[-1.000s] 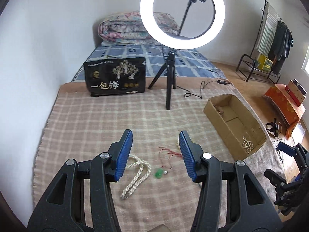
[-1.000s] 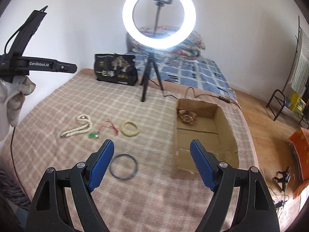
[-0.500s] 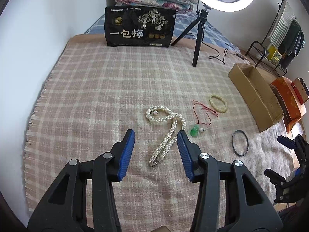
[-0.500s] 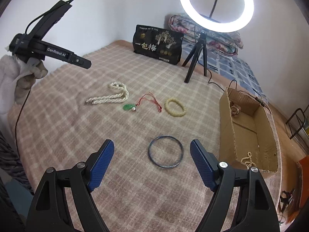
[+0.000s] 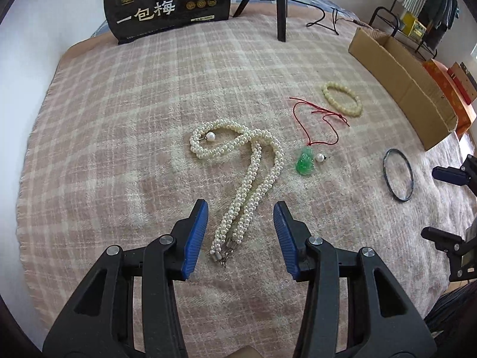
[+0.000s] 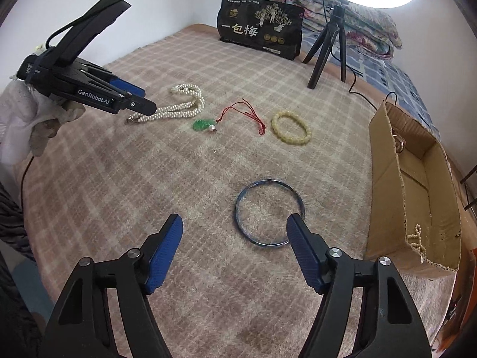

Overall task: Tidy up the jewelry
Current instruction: 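Move left tool to the long twisted pearl necklace while right tool moves to the black bangle, then close left tool on the twisted necklace while right tool closes on the bangle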

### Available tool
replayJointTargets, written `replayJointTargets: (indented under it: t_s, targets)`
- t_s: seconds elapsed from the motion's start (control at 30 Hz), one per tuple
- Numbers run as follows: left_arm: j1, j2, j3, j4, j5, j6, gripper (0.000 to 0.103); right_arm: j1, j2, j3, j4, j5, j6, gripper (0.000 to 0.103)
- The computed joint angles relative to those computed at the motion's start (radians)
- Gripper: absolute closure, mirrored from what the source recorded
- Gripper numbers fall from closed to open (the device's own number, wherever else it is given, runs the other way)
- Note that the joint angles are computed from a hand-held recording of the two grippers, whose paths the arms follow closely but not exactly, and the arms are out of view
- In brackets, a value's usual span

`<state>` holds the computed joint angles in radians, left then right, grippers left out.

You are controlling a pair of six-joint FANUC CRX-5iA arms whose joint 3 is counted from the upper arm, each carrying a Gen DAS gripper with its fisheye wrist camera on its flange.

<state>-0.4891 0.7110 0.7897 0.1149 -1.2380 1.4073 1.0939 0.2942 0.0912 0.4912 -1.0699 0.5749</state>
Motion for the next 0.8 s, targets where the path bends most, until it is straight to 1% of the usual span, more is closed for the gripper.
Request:
replayJointTargets:
  t_s: [0.07, 0.13, 0.23, 0.33, 0.4, 0.47, 0.53, 0.73, 0.8]
  targets:
    - [-0.007, 0.019, 0.030, -0.021, -0.014, -0.006, 0.056, -0.007, 0.006, 0.007, -0.020, 0.001, 0.020, 0.036]
    - [-0.010, 0.035, 0.053, -0.032, -0.025, -0.006, 0.056, -0.014, 0.010, 0.016, -0.042, 0.003, 0.041, 0.040]
    - [-0.010, 0.064, 0.087, -0.032, -0.053, -0.004, 0.056, -0.023, 0.014, 0.024, -0.068, 0.012, 0.059, 0.045]
    - [-0.014, 0.075, 0.101, -0.042, -0.062, -0.002, 0.056, -0.038, 0.022, 0.035, -0.104, 0.021, 0.086, 0.053]
    - [-0.014, 0.085, 0.115, -0.043, -0.069, -0.004, 0.056, -0.046, 0.029, 0.047, -0.131, 0.021, 0.105, 0.061]
    - [-0.013, 0.093, 0.127, -0.041, -0.074, 0.001, 0.056, -0.053, 0.039, 0.060, -0.152, 0.015, 0.123, 0.064]
    - [-0.013, 0.098, 0.133, -0.042, -0.078, 0.001, 0.056, -0.056, 0.054, 0.078, -0.166, 0.000, 0.138, 0.064]
    - [-0.020, 0.100, 0.128, -0.051, -0.062, 0.002, 0.056, -0.062, 0.066, 0.084, -0.182, -0.003, 0.143, 0.064]
    - [-0.020, 0.097, 0.120, -0.052, -0.053, 0.001, 0.056, -0.061, 0.068, 0.086, -0.182, -0.006, 0.142, 0.066]
